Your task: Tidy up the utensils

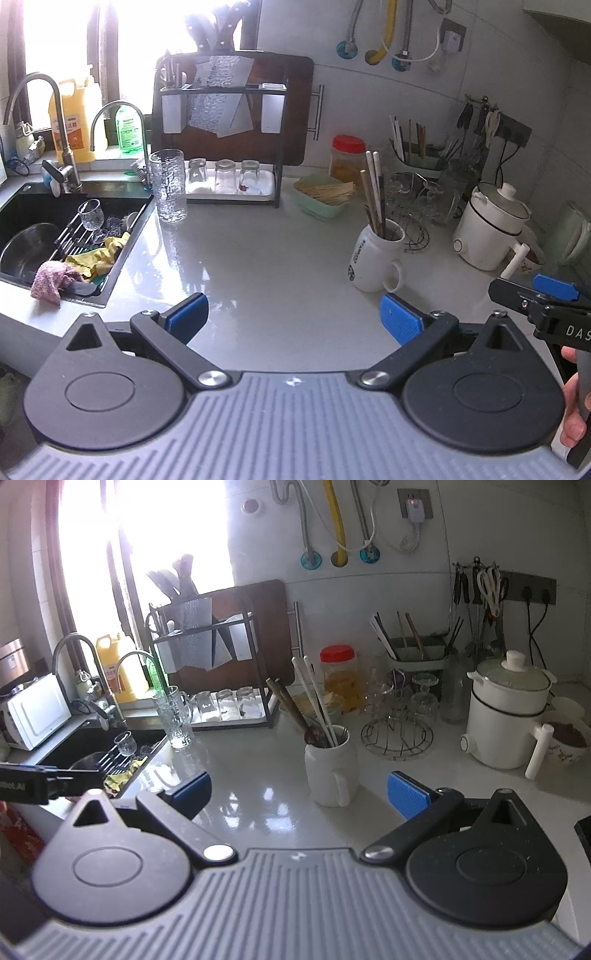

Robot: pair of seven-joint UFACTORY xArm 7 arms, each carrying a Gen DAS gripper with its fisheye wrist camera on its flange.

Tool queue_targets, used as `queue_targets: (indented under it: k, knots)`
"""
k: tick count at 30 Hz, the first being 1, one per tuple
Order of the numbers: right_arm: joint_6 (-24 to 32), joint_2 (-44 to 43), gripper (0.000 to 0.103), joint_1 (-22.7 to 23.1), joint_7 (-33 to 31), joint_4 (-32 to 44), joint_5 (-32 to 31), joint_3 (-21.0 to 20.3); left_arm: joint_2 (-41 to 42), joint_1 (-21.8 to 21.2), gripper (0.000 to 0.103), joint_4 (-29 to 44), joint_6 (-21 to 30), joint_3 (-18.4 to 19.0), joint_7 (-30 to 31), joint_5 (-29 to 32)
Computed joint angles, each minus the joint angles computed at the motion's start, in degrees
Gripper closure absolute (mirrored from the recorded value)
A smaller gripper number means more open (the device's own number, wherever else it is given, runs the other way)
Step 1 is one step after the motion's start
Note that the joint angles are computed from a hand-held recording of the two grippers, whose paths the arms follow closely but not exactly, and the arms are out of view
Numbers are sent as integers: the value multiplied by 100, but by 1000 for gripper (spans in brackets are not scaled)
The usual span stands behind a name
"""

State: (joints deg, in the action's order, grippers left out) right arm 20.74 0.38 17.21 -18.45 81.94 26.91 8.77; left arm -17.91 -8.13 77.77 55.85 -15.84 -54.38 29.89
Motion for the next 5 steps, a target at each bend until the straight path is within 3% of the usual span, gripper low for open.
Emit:
queue_targets:
  k: [5]
  knots:
    - [-13,9,0,26,203,-25,-207,18,-50,13,2,4,121,26,36,-75]
